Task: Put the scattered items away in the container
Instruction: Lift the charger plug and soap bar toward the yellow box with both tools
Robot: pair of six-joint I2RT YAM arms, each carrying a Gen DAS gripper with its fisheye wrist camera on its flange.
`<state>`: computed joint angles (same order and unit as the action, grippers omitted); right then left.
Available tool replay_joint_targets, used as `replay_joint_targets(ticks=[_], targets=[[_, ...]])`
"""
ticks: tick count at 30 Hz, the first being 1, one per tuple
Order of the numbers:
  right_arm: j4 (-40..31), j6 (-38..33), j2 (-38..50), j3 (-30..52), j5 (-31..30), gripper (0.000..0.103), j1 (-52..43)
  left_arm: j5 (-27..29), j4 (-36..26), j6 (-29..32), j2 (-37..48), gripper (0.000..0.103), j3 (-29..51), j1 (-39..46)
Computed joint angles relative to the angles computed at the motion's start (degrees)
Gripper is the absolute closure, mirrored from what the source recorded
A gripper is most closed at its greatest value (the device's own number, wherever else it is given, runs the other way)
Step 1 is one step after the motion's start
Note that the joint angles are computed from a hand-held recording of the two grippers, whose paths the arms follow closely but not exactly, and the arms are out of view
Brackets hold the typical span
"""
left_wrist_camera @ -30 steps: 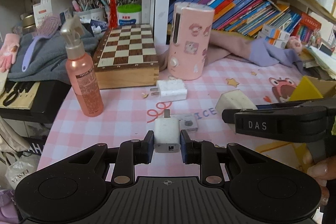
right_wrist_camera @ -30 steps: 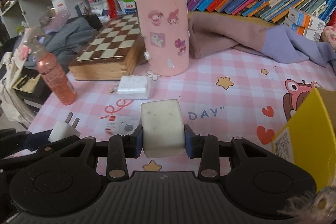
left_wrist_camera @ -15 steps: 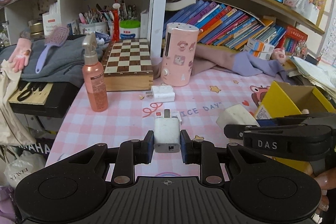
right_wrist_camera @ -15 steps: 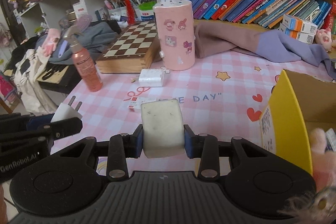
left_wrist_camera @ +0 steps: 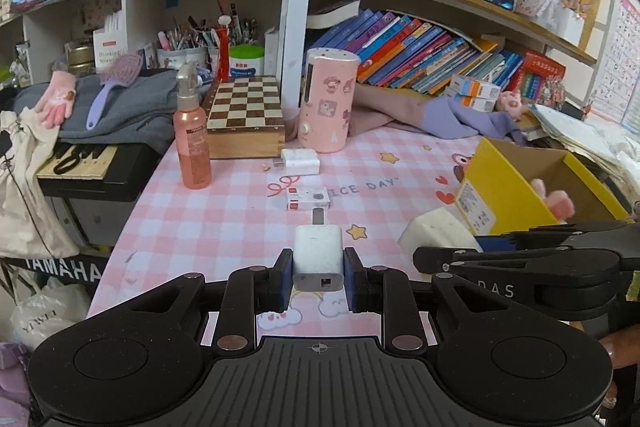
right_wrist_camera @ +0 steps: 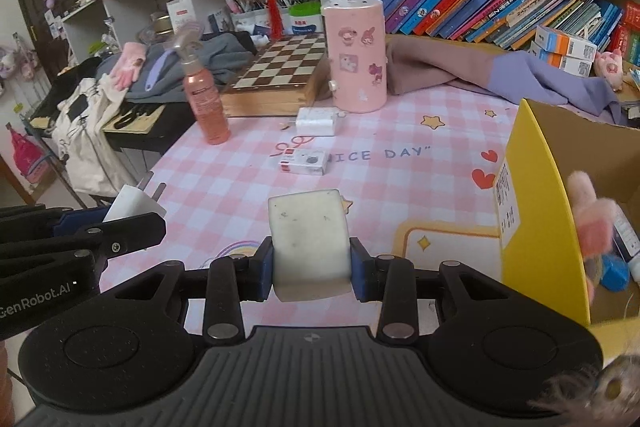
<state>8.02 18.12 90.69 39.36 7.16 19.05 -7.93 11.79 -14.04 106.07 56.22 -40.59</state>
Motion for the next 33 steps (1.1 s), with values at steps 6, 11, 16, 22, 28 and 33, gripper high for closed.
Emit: replay_joint_targets(ticks=[6,11,16,22,28,33], targets=[[-1.1,2.9,-8.1,-6.5,3.2,0.069,4.5,-2.5,1.9,-0.2,-7.1,0.079,-7.5,-2.7],[-3.2,6.4,-13.8,-11.0,6.3,0.069,9.4,-4.8,2.9,-1.9,-12.3,0.079,-13.3,-5.5],[-6.7,10.5,-19.8,-14.6,10.7,0.069,14.9,-6.0,3.1,-3.6,-16.5,0.079,-17.8,-8.2],[-12.7,16.0,-27.0,-17.6,16.2,0.069,20.3,-6.6,2.8,-5.1,-19.9,0.079,-21.2,-10.9],[-19.6,21.7,-33.2,-19.8,21.2,0.069,26.1,-6.9,2.1,-5.3,-21.3,0.079,-22.5,-13.1],[-24.4,26.2,-36.4,-20.7,23.6,0.069,28.4,-5.6,2.0,-4.8,-20.3,0.079,-22.2,-14.8]])
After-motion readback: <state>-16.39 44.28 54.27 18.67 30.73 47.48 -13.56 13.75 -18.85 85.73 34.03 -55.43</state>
